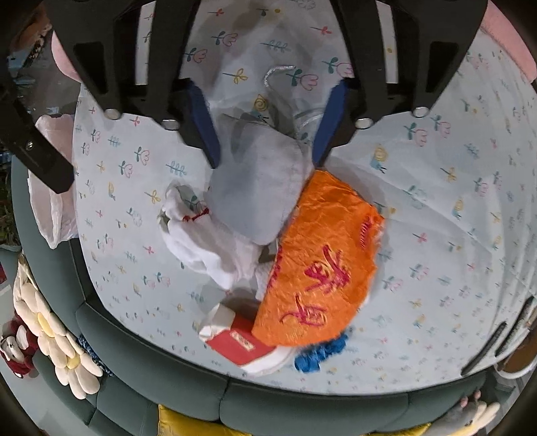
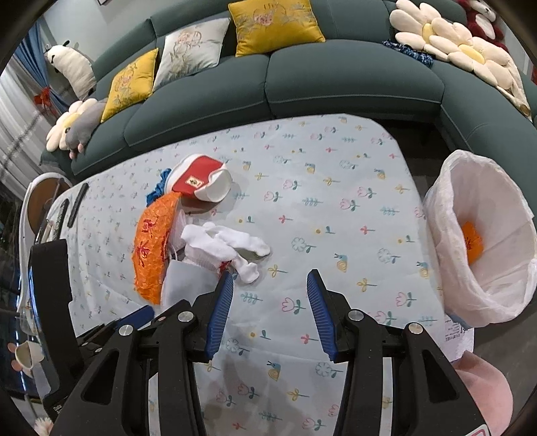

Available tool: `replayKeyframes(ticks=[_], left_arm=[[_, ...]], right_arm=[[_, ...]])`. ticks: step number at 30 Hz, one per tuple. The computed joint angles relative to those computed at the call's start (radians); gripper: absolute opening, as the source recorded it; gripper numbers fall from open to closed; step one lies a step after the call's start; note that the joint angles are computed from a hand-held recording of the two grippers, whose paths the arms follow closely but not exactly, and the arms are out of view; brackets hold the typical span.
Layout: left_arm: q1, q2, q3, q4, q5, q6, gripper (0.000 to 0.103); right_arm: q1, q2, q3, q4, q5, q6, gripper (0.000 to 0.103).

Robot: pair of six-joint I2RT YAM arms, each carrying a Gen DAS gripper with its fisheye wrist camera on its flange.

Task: Collect trash
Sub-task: 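Grasp the grey cloth with the left tool while the right grasps the white socks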

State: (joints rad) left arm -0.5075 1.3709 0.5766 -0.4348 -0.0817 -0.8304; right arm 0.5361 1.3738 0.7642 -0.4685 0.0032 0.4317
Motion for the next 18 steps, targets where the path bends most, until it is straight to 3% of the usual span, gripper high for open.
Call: replayKeyframes(ticks=[3, 9, 18], left_arm=[[0.024, 0.009, -0.025, 0.034, 0.044, 0.008, 0.01], [0.038, -0.13, -0.094, 0.016, 0.073, -0.002, 0.007], [0.117, -0.415, -0.102, -0.159, 0.097, 0.01, 0.007]], right_arm=[[0.01, 0.034, 0.006, 0.012, -0.001, 0.004, 0.045], [0.032, 0.075, 0.023, 0.021, 0.005, 0.013, 0.045], [0.101, 0.176, 0.105, 0.039, 0.007, 0.021, 0.045]])
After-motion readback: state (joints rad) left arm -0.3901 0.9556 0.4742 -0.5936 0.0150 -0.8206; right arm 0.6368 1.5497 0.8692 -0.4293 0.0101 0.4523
